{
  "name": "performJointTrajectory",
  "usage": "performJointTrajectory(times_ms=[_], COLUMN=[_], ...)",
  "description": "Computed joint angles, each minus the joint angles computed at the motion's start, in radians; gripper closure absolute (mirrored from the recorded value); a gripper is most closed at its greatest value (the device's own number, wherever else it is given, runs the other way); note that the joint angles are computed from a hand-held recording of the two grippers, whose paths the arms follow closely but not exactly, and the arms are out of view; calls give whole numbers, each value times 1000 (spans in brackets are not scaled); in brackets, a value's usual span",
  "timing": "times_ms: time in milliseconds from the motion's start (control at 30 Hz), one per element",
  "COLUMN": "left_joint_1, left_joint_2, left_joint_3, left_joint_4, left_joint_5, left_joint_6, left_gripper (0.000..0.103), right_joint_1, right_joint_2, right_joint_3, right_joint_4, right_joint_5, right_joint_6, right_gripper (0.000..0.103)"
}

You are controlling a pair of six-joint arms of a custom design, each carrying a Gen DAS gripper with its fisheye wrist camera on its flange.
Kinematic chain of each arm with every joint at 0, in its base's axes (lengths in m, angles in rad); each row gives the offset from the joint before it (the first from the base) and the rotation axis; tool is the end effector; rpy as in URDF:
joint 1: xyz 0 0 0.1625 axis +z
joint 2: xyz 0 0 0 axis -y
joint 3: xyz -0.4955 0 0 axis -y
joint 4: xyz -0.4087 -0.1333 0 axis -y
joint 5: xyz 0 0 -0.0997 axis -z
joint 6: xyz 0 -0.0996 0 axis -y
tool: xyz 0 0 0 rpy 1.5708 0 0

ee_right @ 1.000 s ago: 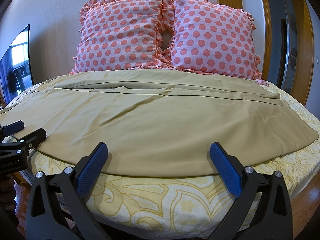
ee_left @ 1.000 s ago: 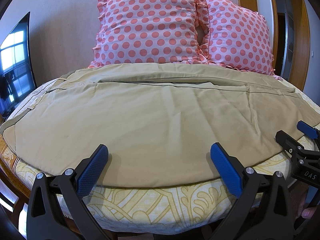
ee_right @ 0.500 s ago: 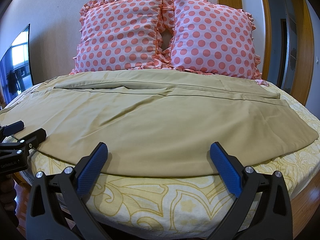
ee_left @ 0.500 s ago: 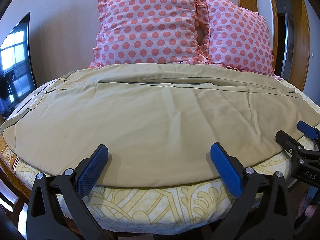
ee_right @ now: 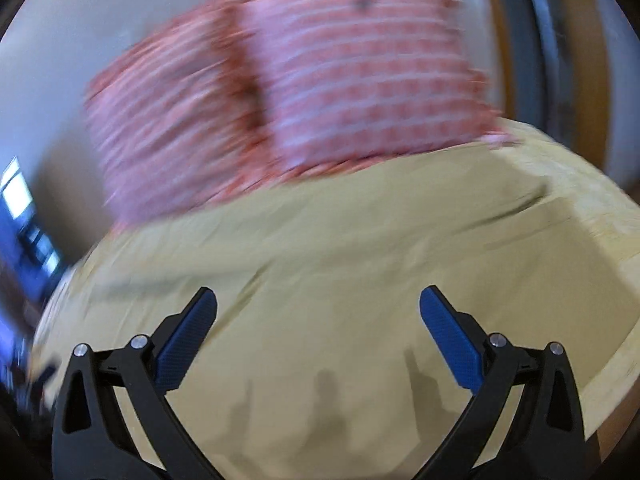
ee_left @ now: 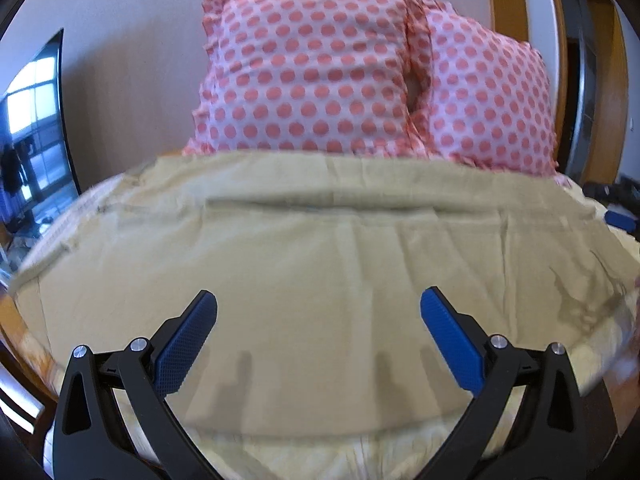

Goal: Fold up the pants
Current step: 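Grasp the khaki pants hem with the right gripper and lift it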

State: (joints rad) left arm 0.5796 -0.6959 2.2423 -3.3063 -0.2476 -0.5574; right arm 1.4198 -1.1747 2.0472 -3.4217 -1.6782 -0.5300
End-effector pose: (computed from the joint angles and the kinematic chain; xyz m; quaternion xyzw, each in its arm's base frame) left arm -0.2864 -0.4622 0.0663 0.1124 0.7796 -0.4809 0.3852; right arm 0.0322 -0.6035 0.3340 0.1413 -0.8704 0.4265 0.2014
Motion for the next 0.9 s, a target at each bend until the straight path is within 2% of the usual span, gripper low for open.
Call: performJointTrajectory(times_ms=[67,200,233,267,300,367,433,467,533,633,700,767,800,833,867,900], left_joint_1=[12,62,74,93,105,136,153,162,182,200,211,222,225,226,227,227], left_joint_2=[9,25,26,31,33,32,23,17,-9,-24,-37,-47,-50,-51,-51,-50], left_joint_3=[-42,-160,-180,-212,-224,-250,-247,-246,-239,-226,-224,-223,-222,-221,-219,-218], left_joint_4=[-29,-66,-81,-116,-137,-133,-93,-73,-28,-50,-15,16,23,23,19,9], left_joint_5=[26,64,58,43,33,0,-24,-39,-105,-176,-207,-231,-237,-240,-241,-243], left_joint_6=[71,207,233,280,301,304,255,234,187,167,127,93,83,77,74,75], left_gripper=[1,1,1,1,1,1,1,1,1,1,1,1,1,1,1,1], right_joint_1=[20,46,47,47,45,40,33,30,29,32,32,38,40,38,34,31], right_joint_2=[52,201,235,277,310,382,437,473,523,578,601,636,654,659,648,640], right_joint_3=[-123,-411,-479,-564,-633,-780,-892,-963,-1047,-1132,-1169,-1211,-1230,-1233,-1211,-1197], right_joint_4=[19,92,129,185,232,353,450,498,522,530,536,514,495,479,466,453], right_joint_5=[-88,-287,-326,-369,-395,-451,-484,-505,-530,-575,-602,-658,-683,-673,-652,-651], right_joint_6=[51,98,114,139,163,234,292,327,363,357,342,271,215,179,170,168], right_gripper=[2,2,6,17,22,34,41,42,42,41,38,38,42,54,75,84])
